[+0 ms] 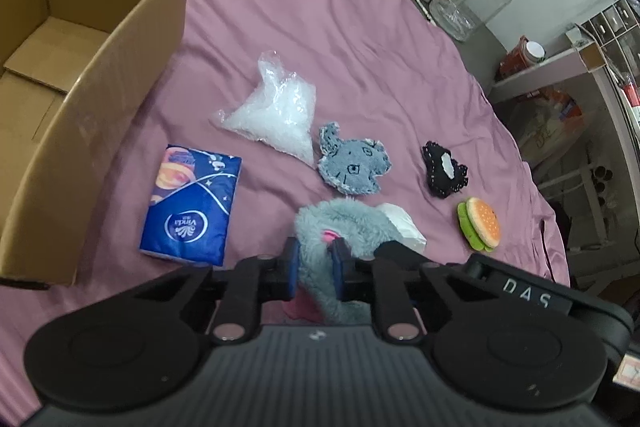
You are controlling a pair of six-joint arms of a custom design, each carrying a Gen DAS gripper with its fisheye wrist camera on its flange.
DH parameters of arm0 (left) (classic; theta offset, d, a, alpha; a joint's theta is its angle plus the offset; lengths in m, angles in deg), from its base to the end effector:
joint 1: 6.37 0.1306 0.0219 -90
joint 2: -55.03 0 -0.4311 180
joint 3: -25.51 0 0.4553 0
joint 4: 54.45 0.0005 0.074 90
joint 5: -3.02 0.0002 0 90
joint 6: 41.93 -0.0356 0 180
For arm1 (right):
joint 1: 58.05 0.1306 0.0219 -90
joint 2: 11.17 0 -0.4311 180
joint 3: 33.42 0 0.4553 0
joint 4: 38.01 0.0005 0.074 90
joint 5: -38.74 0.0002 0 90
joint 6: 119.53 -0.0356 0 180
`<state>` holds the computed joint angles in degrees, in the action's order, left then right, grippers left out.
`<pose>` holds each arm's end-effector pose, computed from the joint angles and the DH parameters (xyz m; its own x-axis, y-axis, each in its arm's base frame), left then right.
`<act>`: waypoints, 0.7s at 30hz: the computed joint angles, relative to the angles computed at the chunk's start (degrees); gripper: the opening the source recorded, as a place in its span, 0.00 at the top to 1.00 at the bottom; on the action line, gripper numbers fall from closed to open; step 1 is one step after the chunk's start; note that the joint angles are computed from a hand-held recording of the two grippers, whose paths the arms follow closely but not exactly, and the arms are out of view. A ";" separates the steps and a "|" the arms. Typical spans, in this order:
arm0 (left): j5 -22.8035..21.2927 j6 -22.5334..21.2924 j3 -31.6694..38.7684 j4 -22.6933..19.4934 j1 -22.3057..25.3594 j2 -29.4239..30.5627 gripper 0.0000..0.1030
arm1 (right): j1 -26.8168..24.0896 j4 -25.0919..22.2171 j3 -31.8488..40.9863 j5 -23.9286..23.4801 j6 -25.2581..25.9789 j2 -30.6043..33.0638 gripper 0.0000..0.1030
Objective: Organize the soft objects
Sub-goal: 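Lift the grey plush mouse with both grippers and carry it over the cardboard box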
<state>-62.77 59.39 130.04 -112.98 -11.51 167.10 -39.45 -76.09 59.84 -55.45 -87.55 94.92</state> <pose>0.6742 -0.0758 0.3730 -0.9412 -0.0951 -0.3242 0.0639 0.8922 -0.4472 0.6194 0.2107 0.3586 -0.6965 0.6582 -0.2858 0.4324 0.7028 0.5649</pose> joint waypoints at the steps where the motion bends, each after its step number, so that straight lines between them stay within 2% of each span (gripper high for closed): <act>1: 0.01 0.25 -0.24 0.43 0.02 -0.25 0.88 | 0.16 0.08 -0.07 0.48 0.18 -0.24 0.80; 6: 0.97 -0.57 -0.74 1.78 0.26 -1.58 0.89 | 0.54 1.58 -1.05 1.99 -0.32 -1.68 0.83; 12: 1.12 -3.53 -0.51 3.23 0.68 -3.43 0.89 | 1.64 5.27 -1.95 4.71 -0.71 -3.64 0.83; 21: 2.36 -6.38 0.70 5.37 3.42 -5.01 0.89 | 4.17 9.84 0.20 7.79 2.12 -3.64 0.83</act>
<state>-60.42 53.01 130.74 -107.61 -8.10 162.09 -35.27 -66.25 60.04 -47.66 -85.42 91.28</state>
